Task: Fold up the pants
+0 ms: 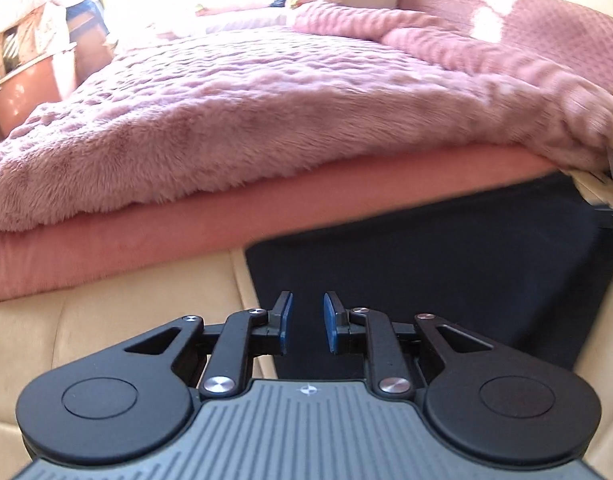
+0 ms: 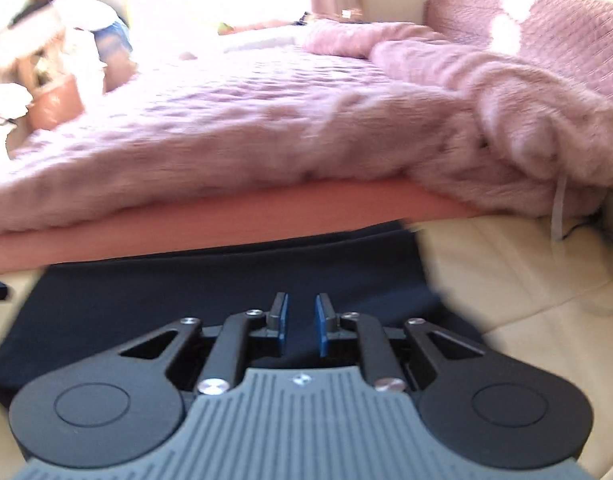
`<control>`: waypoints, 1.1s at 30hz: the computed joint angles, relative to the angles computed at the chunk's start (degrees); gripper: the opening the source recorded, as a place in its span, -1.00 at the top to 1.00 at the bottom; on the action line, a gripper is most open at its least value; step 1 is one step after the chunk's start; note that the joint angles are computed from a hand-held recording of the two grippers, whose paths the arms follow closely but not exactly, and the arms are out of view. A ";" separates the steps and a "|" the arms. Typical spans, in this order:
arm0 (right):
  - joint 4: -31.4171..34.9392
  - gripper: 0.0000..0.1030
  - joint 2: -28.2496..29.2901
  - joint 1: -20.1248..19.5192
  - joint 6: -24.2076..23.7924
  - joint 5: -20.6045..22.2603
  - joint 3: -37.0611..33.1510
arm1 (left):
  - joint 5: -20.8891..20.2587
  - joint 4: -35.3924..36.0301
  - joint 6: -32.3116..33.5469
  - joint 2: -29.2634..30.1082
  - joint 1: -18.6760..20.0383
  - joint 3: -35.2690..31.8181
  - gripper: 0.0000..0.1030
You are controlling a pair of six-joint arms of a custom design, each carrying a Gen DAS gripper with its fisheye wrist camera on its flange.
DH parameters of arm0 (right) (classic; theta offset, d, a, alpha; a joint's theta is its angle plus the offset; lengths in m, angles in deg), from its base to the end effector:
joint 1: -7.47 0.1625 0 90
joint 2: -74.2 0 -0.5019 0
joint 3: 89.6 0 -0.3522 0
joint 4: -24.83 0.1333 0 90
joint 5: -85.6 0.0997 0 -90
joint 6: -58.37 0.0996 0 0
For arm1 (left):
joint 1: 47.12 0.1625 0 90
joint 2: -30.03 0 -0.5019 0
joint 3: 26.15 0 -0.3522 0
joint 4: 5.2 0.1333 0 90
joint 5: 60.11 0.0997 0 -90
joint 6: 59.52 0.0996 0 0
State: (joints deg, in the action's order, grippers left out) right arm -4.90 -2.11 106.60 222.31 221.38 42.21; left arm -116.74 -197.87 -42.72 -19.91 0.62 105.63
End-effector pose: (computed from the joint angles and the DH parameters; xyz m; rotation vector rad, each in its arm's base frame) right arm 0.1147 -0.3234 0.2399 -0.0817 -2.0809 1.2098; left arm -0.1942 -0.4934 0.1557 1.1489 2.3168 -0.6335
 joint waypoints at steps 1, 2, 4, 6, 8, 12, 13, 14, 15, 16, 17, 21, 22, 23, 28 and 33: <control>-2.58 0.82 1.55 1.30 -0.55 0.87 1.07 | 0.01 0.19 0.48 -0.56 -0.56 1.38 0.56; -5.09 0.82 3.03 2.24 -1.16 2.14 1.88 | 0.33 0.40 0.92 -0.96 -1.08 2.78 0.58; -8.23 0.81 4.99 3.34 0.37 4.26 3.28 | 1.39 2.88 0.36 -1.36 -1.61 4.29 0.67; -7.94 0.81 5.46 2.95 4.48 3.45 4.40 | 1.87 4.30 -1.46 -1.69 -1.54 5.41 0.68; -7.35 0.81 5.88 1.90 5.95 2.93 4.86 | 2.17 3.72 -2.52 -1.57 -1.32 6.34 0.68; -7.59 0.81 7.09 -0.31 7.03 1.17 6.50 | 1.36 5.11 -4.51 -2.79 -0.68 6.78 0.68; -8.16 0.81 6.97 -0.48 6.84 0.86 6.92 | 1.42 5.89 -5.02 -3.27 -0.81 6.87 0.68; -7.20 0.81 7.01 -0.27 7.57 1.09 6.54 | 1.47 7.07 -5.43 -3.73 -0.88 6.64 0.68; -5.93 0.81 6.80 -0.01 8.23 1.33 5.99 | 1.47 8.30 -6.21 -4.37 -1.03 6.56 0.67; -5.10 0.81 6.47 0.20 9.06 1.51 5.85 | 1.22 9.37 -7.49 -5.11 -1.15 6.53 0.67; -4.59 0.81 5.68 0.47 10.35 1.58 6.01 | 0.58 9.84 -8.75 -5.92 -1.03 6.42 0.66; -4.62 0.28 -1.51 -0.32 17.03 -0.27 8.52 | -1.29 7.04 -14.21 -7.25 1.01 5.54 0.24; -4.30 0.21 -3.95 -1.23 18.74 -0.92 9.02 | -1.58 6.74 -15.86 -7.13 1.77 4.81 0.15; -3.46 0.06 -6.24 -2.53 20.59 -2.02 9.41 | -2.32 6.40 -17.50 -6.96 2.73 4.00 0.07; 2.24 -0.26 -20.39 -21.16 33.90 -22.98 13.31 | -11.83 9.27 -27.54 -6.11 9.56 -1.01 0.01; 1.75 -0.16 -23.08 -33.31 38.69 -33.70 14.40 | -14.58 7.91 -30.07 -4.18 12.14 -2.01 0.05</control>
